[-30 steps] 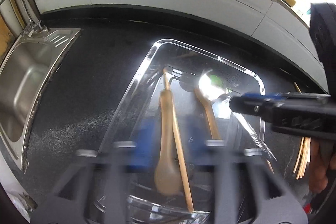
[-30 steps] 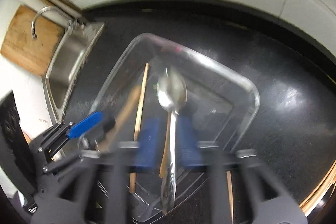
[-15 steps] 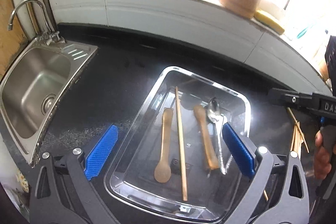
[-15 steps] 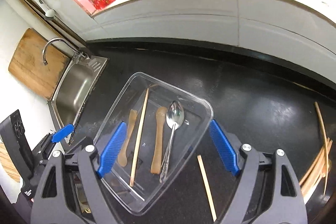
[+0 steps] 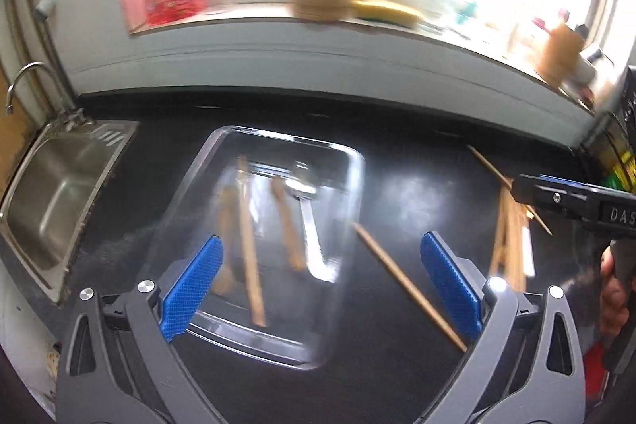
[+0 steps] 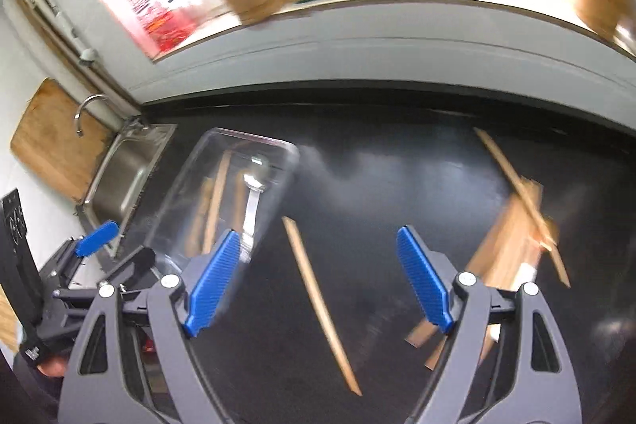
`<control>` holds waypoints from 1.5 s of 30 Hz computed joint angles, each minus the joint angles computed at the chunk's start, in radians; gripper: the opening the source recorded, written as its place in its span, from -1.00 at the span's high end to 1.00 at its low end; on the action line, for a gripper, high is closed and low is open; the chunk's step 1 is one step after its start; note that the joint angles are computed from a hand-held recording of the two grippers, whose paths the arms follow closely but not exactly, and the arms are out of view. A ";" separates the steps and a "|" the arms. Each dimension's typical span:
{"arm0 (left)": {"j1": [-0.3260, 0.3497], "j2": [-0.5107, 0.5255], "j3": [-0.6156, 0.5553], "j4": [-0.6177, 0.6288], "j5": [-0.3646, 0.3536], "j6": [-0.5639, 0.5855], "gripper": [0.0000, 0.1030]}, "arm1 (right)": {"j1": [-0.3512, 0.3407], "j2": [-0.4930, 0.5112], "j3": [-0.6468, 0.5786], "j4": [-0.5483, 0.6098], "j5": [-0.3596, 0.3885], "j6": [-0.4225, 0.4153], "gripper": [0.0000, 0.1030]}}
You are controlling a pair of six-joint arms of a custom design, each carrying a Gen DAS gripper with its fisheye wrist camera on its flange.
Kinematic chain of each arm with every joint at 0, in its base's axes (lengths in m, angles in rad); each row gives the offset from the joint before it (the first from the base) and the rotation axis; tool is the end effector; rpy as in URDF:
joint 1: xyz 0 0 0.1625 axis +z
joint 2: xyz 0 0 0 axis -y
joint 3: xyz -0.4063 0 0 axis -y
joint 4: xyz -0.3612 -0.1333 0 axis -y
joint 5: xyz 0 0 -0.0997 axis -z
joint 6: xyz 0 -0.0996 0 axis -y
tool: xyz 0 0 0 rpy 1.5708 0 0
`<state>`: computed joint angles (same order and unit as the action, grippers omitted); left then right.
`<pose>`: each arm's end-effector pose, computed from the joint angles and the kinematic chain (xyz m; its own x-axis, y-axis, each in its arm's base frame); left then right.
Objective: Organize utensils
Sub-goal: 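Move both open tools back toward the utensil pile, then grasp a chopstick with the left tool while the right tool grasps the white-handled spoon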
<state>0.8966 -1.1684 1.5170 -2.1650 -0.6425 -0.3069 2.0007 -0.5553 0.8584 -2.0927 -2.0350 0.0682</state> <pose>-0.2143 -0.6094 0.3793 -0.7450 -0.0173 -0.6668 0.3991 0.7894 -0.4664 0.4168 -0.6963 0.2036 -0.8791 -0.2232 0.4212 -0.3478 0.9046 -0.2463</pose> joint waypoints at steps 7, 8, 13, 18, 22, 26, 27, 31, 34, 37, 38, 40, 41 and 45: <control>-0.090 0.091 0.016 0.071 -0.015 -0.147 -0.88 | -0.035 -0.311 0.389 -0.107 -0.126 0.020 -0.54; -0.101 0.104 0.016 0.080 -0.015 -0.164 -0.88 | -0.042 -0.352 0.432 -0.114 -0.144 0.022 -0.54; -0.151 0.162 0.014 0.119 -0.015 -0.243 -0.88 | -0.081 -0.500 0.572 -0.123 -0.169 0.037 -0.54; -0.167 0.179 0.011 0.173 -0.002 -0.326 -0.88 | -0.107 -0.560 0.626 -0.121 -0.142 0.028 -0.54; -0.158 0.183 0.010 0.203 0.026 -0.398 -0.88 | -0.103 -0.555 0.622 -0.123 -0.124 -0.016 -0.54; -0.124 0.206 -0.012 0.253 0.027 -0.493 -0.88 | -0.101 -0.525 0.589 -0.106 -0.121 -0.034 -0.54; -0.115 0.211 -0.017 0.260 0.025 -0.509 -0.88 | -0.103 -0.516 0.580 -0.102 -0.120 -0.036 -0.54; -0.066 0.249 -0.053 0.331 0.038 -0.602 -0.88 | -0.115 -0.484 0.561 -0.109 -0.125 -0.045 -0.53; -0.033 0.272 -0.071 0.344 0.051 -0.622 -0.88 | -0.132 -0.434 0.537 -0.117 -0.149 -0.052 -0.41; 0.000 0.291 -0.097 0.366 0.044 -0.625 -0.88 | -0.162 -0.366 0.495 -0.105 -0.170 -0.036 -0.25; 0.009 0.297 -0.104 0.371 0.046 -0.626 -0.88 | -0.173 -0.341 0.473 -0.090 -0.179 -0.021 -0.23; 0.022 0.307 -0.117 0.369 0.045 -0.610 -0.88 | -0.192 -0.301 0.438 -0.064 -0.180 0.006 -0.14; 0.027 0.312 -0.124 0.377 0.045 -0.609 -0.88 | -0.203 -0.271 0.406 -0.039 -0.184 0.029 -0.12; 0.048 0.326 -0.135 0.358 0.033 -0.580 -0.88 | -0.218 -0.205 0.344 -0.028 -0.205 0.050 -0.11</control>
<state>0.9449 -0.8429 1.3823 -1.8067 -0.6095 -0.8867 1.7825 -0.7599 1.2025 -2.1210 -2.2399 0.1184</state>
